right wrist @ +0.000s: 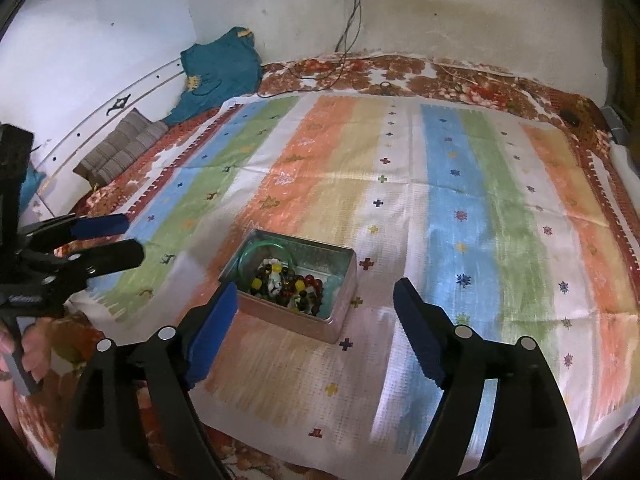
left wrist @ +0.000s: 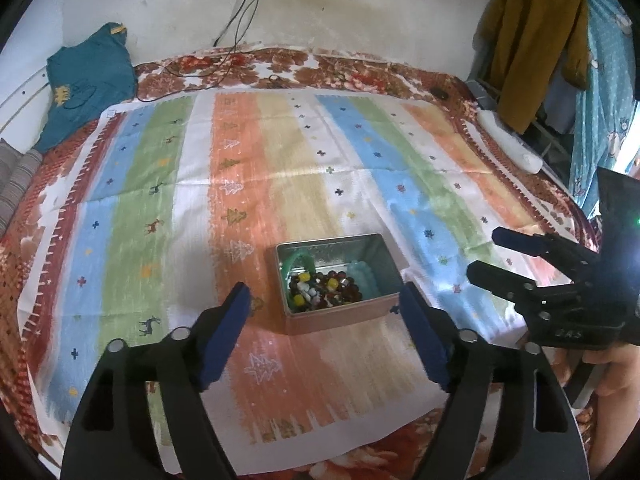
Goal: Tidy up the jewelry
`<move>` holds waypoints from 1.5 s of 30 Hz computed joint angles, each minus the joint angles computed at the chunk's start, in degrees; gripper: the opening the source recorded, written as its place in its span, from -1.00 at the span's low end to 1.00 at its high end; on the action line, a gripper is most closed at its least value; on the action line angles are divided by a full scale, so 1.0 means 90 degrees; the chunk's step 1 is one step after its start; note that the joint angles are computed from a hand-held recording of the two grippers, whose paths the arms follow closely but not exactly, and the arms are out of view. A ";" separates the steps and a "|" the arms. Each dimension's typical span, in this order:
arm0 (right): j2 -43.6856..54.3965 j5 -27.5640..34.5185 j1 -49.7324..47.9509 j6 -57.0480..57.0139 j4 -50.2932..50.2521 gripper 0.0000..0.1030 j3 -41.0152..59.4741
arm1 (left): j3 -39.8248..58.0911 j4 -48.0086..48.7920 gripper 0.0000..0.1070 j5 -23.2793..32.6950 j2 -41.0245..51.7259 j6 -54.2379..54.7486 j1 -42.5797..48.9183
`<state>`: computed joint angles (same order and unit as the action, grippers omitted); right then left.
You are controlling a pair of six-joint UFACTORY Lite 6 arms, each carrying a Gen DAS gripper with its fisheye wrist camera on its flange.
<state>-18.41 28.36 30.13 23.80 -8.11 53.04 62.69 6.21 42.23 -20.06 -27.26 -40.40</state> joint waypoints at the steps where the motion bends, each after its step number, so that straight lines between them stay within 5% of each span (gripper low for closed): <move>1: 0.0012 0.0029 0.0039 0.0072 -0.0087 0.57 0.0008 | -0.0049 0.0025 0.52 -0.0027 -0.0067 -0.0034 -0.0025; 15: -0.0477 0.0030 0.0436 0.0442 -0.0503 0.83 -0.0332 | -0.0213 0.1359 0.81 0.0161 -0.0138 -0.1210 -0.0715; 45: -0.1408 -0.0258 0.0727 0.0841 -0.1009 0.90 -0.0872 | -0.0591 0.3922 0.82 0.1054 -0.0637 -0.3698 -0.2504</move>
